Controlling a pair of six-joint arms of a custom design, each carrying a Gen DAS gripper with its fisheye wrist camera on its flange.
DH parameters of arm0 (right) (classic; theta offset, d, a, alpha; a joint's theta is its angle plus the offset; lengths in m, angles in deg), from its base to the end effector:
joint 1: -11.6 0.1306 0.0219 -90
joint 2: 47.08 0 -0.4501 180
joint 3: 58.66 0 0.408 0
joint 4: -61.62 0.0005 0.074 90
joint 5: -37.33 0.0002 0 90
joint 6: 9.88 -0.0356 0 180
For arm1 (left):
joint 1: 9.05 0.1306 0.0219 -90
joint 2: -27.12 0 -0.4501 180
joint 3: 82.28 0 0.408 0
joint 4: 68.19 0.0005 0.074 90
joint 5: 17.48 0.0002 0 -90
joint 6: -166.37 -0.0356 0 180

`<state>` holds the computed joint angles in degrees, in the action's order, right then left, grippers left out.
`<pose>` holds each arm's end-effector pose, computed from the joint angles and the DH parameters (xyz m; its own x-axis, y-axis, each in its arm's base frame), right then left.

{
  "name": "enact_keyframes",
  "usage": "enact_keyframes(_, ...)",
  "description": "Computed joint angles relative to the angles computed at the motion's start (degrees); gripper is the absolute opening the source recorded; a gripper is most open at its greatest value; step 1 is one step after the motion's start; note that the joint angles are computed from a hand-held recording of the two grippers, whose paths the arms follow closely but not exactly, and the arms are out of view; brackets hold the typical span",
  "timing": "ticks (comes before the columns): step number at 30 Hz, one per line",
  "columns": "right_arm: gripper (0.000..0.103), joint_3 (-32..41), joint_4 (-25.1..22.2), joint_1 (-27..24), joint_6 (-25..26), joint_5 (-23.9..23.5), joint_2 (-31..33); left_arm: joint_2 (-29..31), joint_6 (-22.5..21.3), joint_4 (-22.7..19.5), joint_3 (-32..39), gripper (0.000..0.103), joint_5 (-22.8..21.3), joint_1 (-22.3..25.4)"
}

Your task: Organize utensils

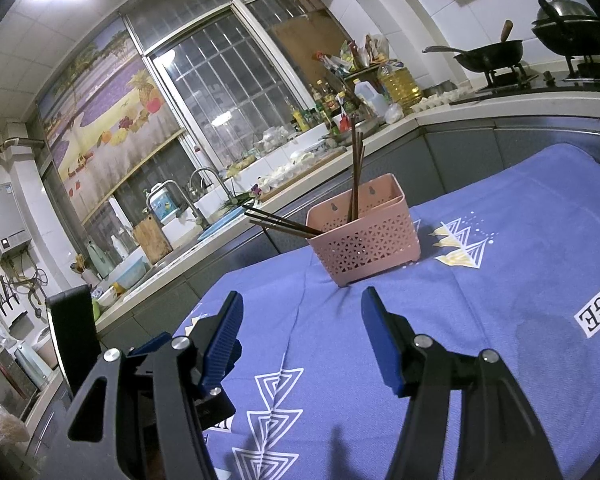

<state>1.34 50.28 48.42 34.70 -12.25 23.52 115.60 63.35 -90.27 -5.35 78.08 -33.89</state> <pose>0.3080 0.2011 0.4421 -0.1920 0.5336 -0.8236 0.2307 0.8403 0.4906 0.4527 -0.2139 0.4381 -0.3790 0.4225 -0.8233 0.5919 0.7946 0.1353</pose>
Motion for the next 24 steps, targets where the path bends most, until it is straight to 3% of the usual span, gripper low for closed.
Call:
enact_keyframes(20,0.062,0.0,-0.7,-0.2,-0.6,-0.2,-0.2,1.1,-0.1,-2.6,1.3,0.097,1.0,0.0)
enact_keyframes(24,0.067,-0.7,-1.1,-0.3,-0.6,0.1,-1.3,1.2,-0.1,-2.9,1.3,0.097,1.2,0.0)
